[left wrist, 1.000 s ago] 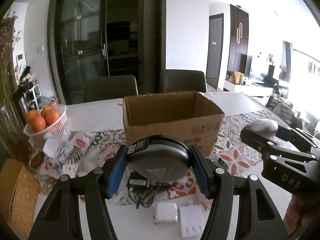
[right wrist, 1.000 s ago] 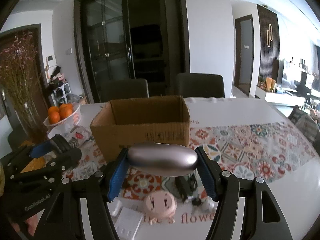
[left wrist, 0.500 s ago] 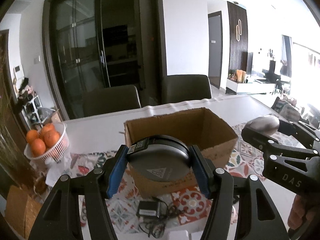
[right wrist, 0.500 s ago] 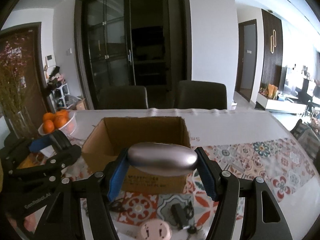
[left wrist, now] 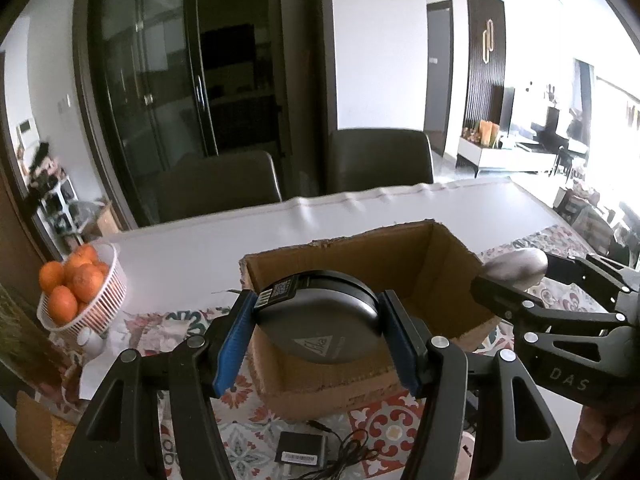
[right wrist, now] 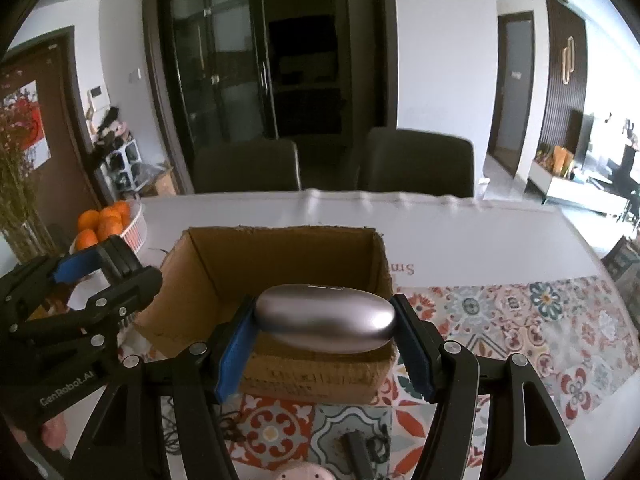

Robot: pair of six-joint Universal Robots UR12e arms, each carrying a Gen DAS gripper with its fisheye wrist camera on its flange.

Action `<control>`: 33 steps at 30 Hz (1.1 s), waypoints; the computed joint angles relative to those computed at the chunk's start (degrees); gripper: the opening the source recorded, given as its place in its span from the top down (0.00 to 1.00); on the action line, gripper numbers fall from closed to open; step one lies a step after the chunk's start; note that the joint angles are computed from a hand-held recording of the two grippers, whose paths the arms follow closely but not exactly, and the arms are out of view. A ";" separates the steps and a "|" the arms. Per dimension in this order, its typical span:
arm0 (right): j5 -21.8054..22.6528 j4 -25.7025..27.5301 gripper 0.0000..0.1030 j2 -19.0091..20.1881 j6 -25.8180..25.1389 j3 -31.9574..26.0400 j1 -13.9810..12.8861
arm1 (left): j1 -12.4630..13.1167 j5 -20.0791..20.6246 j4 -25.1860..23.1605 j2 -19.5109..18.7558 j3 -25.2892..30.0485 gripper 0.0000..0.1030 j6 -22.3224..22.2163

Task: Organize rigid objects
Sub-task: 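Lift both held cases and carry them over the cardboard box, then open both tools to drop the cases into the box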

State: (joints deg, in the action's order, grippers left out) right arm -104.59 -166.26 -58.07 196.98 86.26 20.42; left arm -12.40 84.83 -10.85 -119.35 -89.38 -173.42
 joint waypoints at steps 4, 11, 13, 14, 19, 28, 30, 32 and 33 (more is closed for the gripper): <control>2.14 3.43 0.36 0.83 0.61 -1.85 -0.90 | 0.01 -0.23 -4.30 -1.31 2.69 0.40 -0.89; 4.59 9.15 0.36 2.06 0.87 -4.25 -1.83 | -0.16 0.21 -11.26 -3.05 5.98 0.40 -2.01; 5.15 10.24 0.36 2.34 1.23 -4.64 -2.10 | -0.25 0.51 -12.62 -3.47 6.65 0.40 -1.83; 5.59 11.00 0.36 2.46 1.06 -4.86 -2.20 | -0.33 0.86 -13.06 -3.56 6.82 0.40 -1.71; 5.80 12.32 0.36 2.60 0.92 -5.00 -2.38 | -0.62 1.73 -15.09 -4.07 7.70 0.40 -1.39; 6.32 11.79 0.35 2.30 2.02 -4.60 -2.60 | -1.09 4.33 -12.53 -3.42 6.64 0.39 -1.78; 4.31 10.67 0.35 1.94 2.35 -3.96 -2.22 | -1.15 4.76 -11.51 -2.98 5.87 0.39 -1.17; 3.75 9.51 0.35 1.50 2.46 -3.24 -2.04 | -1.24 5.29 -10.18 -2.38 4.88 0.39 -1.11; 3.26 8.94 0.35 1.21 2.67 -2.80 -1.87 | -1.25 5.18 -9.87 -2.15 4.55 0.39 -1.16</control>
